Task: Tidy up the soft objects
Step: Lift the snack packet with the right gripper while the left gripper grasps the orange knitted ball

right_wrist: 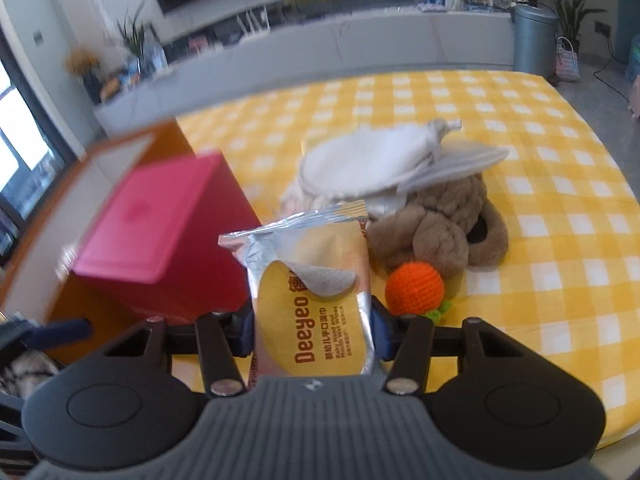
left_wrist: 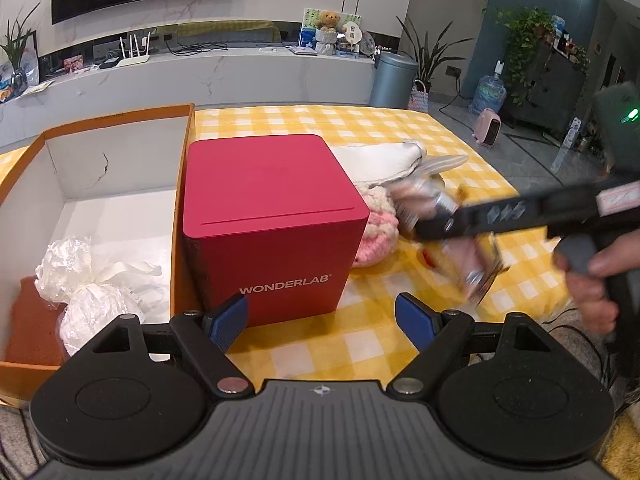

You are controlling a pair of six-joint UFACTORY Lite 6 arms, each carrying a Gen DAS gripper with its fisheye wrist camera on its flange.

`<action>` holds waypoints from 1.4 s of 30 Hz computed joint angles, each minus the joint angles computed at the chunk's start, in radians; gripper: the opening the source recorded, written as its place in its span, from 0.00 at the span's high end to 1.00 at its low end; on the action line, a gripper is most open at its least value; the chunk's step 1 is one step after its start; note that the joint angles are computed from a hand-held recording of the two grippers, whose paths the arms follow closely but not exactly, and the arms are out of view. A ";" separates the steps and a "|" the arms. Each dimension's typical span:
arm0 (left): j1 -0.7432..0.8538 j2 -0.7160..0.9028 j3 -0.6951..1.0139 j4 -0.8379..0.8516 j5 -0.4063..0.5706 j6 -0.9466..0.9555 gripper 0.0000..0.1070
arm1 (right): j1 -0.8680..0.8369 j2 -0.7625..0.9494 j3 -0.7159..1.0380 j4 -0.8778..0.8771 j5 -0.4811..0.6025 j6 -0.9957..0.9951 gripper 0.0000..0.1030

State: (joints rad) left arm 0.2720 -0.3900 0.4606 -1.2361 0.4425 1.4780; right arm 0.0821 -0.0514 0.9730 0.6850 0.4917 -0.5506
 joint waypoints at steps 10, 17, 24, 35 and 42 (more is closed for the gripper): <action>-0.188 -0.023 0.072 0.157 -0.081 -0.198 0.09 | -0.200 -0.191 -0.058 0.116 0.006 -0.088 0.48; -0.385 0.187 0.200 0.161 -0.143 -0.316 0.09 | -0.335 -0.236 -0.096 0.187 0.001 -0.166 0.48; -0.507 0.428 0.384 0.167 -0.168 -0.434 0.09 | -0.390 -0.257 -0.121 0.194 -0.013 -0.188 0.48; -0.609 0.814 0.746 0.540 -0.137 -0.874 0.09 | -0.440 -0.195 -0.128 0.183 -0.057 -0.167 0.49; -0.634 0.936 0.865 0.699 -0.164 -1.048 0.12 | -0.439 -0.204 -0.131 0.196 -0.052 -0.192 0.49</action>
State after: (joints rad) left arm -0.3621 0.5462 1.3254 -0.5373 0.2784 0.4302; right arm -0.3570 -0.2550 0.8422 0.8814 0.4401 -0.7421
